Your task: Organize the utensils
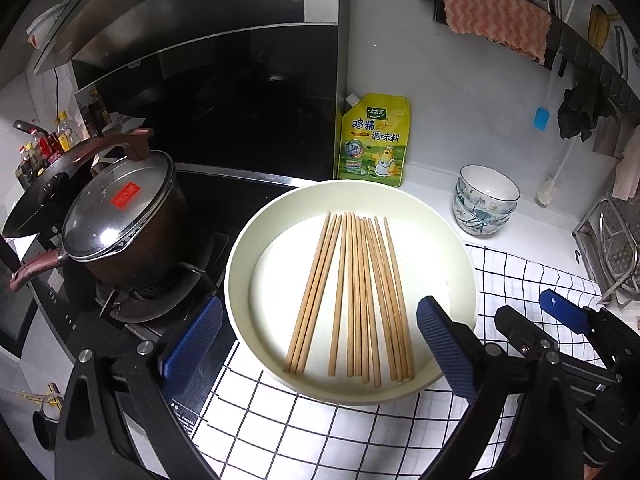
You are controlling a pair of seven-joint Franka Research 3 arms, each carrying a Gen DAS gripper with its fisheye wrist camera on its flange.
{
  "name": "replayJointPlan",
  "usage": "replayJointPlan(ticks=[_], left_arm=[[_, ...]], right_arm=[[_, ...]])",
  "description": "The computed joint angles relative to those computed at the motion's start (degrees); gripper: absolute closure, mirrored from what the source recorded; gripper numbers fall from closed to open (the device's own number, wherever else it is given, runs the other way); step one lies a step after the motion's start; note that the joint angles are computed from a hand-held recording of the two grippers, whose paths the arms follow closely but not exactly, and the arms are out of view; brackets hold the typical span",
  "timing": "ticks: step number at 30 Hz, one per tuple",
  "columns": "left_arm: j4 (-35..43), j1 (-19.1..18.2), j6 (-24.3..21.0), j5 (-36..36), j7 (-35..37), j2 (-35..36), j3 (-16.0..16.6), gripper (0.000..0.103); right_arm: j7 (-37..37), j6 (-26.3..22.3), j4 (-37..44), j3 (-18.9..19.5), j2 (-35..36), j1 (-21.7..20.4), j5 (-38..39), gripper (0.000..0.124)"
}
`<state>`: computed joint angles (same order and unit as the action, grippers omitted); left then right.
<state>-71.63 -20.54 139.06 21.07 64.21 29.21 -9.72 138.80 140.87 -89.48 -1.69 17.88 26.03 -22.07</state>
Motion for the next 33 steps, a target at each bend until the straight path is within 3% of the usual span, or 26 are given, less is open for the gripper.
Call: replayJointPlan(ticks=[16, 33], left_arm=[[-0.98, -0.53, -2.51, 1.14, -2.05, -1.95, 0.11, 0.006], [-3.53, -1.46, -1.83, 5.22, -5.15, -4.29, 0.36, 0.006]], right_arm=[[1.50, -0.10, -2.70, 0.63, -3.05, -0.36, -1.57, 0.060], [2.70, 0.29, -4.67, 1.66, -4.99, -0.79, -3.51, 0.060]])
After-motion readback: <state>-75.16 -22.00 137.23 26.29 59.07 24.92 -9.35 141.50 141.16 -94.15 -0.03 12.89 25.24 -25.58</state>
